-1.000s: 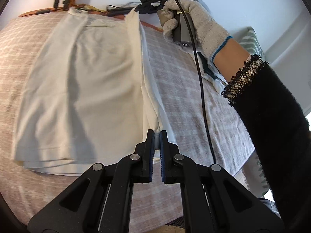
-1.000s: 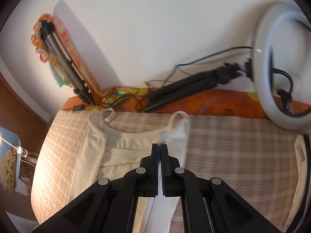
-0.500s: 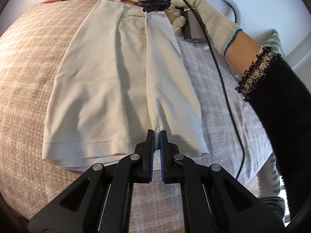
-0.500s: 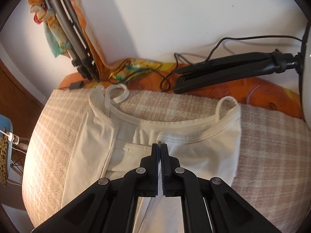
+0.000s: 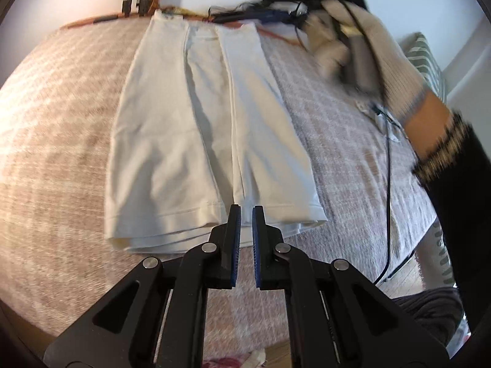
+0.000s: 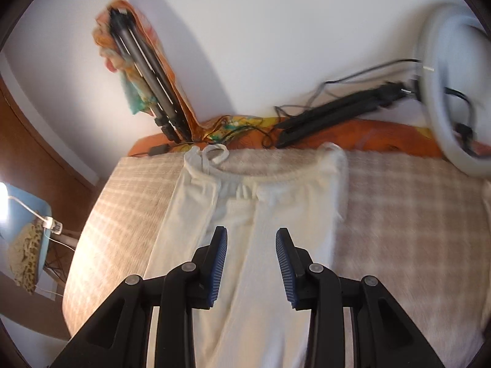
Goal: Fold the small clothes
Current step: 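Grasp the hem of the folded strip with the left tool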
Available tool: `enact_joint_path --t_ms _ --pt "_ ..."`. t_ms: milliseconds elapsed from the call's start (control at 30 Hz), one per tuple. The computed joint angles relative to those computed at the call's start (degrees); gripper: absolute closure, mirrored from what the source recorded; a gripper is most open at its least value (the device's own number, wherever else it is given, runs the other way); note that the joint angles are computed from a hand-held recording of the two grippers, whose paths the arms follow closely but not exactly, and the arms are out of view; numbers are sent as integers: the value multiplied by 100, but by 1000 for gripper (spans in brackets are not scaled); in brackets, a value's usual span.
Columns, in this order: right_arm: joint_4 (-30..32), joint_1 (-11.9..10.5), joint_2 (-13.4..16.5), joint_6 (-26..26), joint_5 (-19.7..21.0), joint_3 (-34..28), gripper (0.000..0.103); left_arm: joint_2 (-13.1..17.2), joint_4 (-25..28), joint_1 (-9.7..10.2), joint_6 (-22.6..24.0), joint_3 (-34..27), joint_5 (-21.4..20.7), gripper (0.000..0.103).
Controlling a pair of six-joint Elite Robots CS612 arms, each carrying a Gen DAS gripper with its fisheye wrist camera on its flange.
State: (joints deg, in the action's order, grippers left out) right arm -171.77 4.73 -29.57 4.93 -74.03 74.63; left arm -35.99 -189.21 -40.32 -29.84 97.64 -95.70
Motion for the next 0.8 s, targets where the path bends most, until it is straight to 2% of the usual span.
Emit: enact_joint_path --t_ms 133,233,367,433,500,633,800 --pt "-702 -85 -514 207 -97 1112 68 -126 -335 47 25 260 162 78" --pt "-1037 -91 -834 191 -204 1878 68 -173 -323 99 61 298 320 78" --pt "-1306 -81 -1085 246 -252 2675 69 -232 -137 223 72 351 465 75" --pt "-1335 -78 -1124 270 -258 2913 70 -226 -39 327 -13 356 432 67" --pt "-1306 -70 -1117 284 -182 3072 70 -192 113 436 -202 324 341 67" --pt "-1303 -117 -1016 324 324 3227 70 -63 365 625 -420 196 -128 67" --pt "-1509 -93 -863 374 541 3283 67 117 315 764 -738 61 -895 67"
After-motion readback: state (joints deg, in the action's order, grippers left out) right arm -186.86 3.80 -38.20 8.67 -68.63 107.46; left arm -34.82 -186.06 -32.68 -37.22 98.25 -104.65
